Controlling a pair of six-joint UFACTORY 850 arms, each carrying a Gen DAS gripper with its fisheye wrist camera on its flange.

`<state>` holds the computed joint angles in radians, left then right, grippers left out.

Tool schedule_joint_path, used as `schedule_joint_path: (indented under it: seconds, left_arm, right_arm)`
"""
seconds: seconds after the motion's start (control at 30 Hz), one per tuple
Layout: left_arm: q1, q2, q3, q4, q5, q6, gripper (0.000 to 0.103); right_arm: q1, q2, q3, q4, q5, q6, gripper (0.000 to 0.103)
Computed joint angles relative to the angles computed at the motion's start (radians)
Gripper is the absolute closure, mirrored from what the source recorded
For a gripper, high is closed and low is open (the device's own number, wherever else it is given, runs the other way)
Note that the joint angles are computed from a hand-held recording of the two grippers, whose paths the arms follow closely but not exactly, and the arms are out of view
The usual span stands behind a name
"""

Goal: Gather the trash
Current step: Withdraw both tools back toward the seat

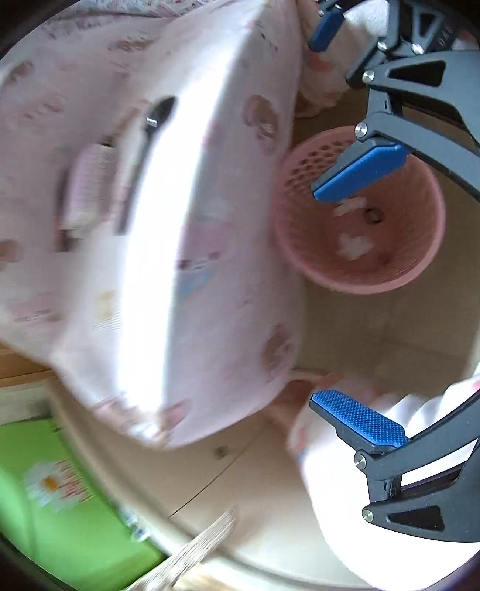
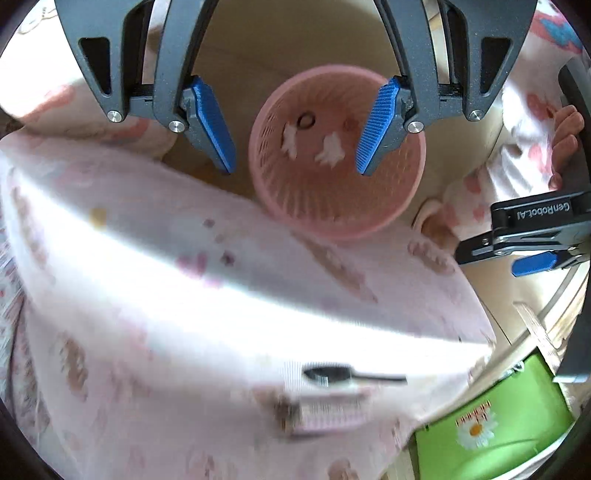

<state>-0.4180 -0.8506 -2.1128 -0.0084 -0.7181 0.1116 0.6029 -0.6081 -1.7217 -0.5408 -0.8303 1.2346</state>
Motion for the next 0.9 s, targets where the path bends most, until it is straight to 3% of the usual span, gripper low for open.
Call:
schedule_joint_path:
  seconds: [0.07, 0.23, 0.3, 0.37, 0.47, 0.53, 0.67, 0.8, 0.9]
  left_arm:
    - [0.001, 0.049, 0.071, 0.015, 0.102, -0.007, 0.002]
    - [0.0, 0.099, 0.143, 0.082, 0.23, -0.099, 0.002]
    - [-0.004, 0.102, 0.15, 0.124, 0.244, -0.132, 0.002]
    - [-0.002, 0.098, 0.141, 0.074, 0.236, -0.09, 0.002]
    - [0.007, 0.099, 0.131, -0.081, 0.2, 0.043, 0.002]
    - [0.018, 0.121, 0.159, -0.205, 0.232, 0.123, 0.002]
    - [0.018, 0.167, 0.219, -0.237, 0.351, 0.158, 0.002]
    - [0.033, 0.162, 0.205, -0.392, 0.332, 0.262, 0.002]
    - [0.031, 0.163, 0.207, -0.359, 0.347, 0.234, 0.002]
  right_arm:
    - [0.014, 0.009, 0.002, -0.085, -0.013, 0.06, 0.033]
    - [0.055, 0.041, 0.024, -0.341, -0.093, 0.304, 0.033]
    - [0.065, 0.058, 0.045, -0.422, -0.12, 0.386, 0.033]
    - [0.074, 0.066, 0.056, -0.489, -0.156, 0.429, 0.033]
    - [0.074, 0.066, 0.049, -0.516, -0.193, 0.415, 0.033]
    - [0.074, 0.069, 0.051, -0.522, -0.216, 0.419, 0.033]
    - [0.071, 0.08, 0.063, -0.536, -0.2, 0.434, 0.033]
    - [0.068, 0.088, 0.08, -0.548, -0.176, 0.464, 0.033]
    - [0.064, 0.082, 0.073, -0.533, -0.184, 0.46, 0.033]
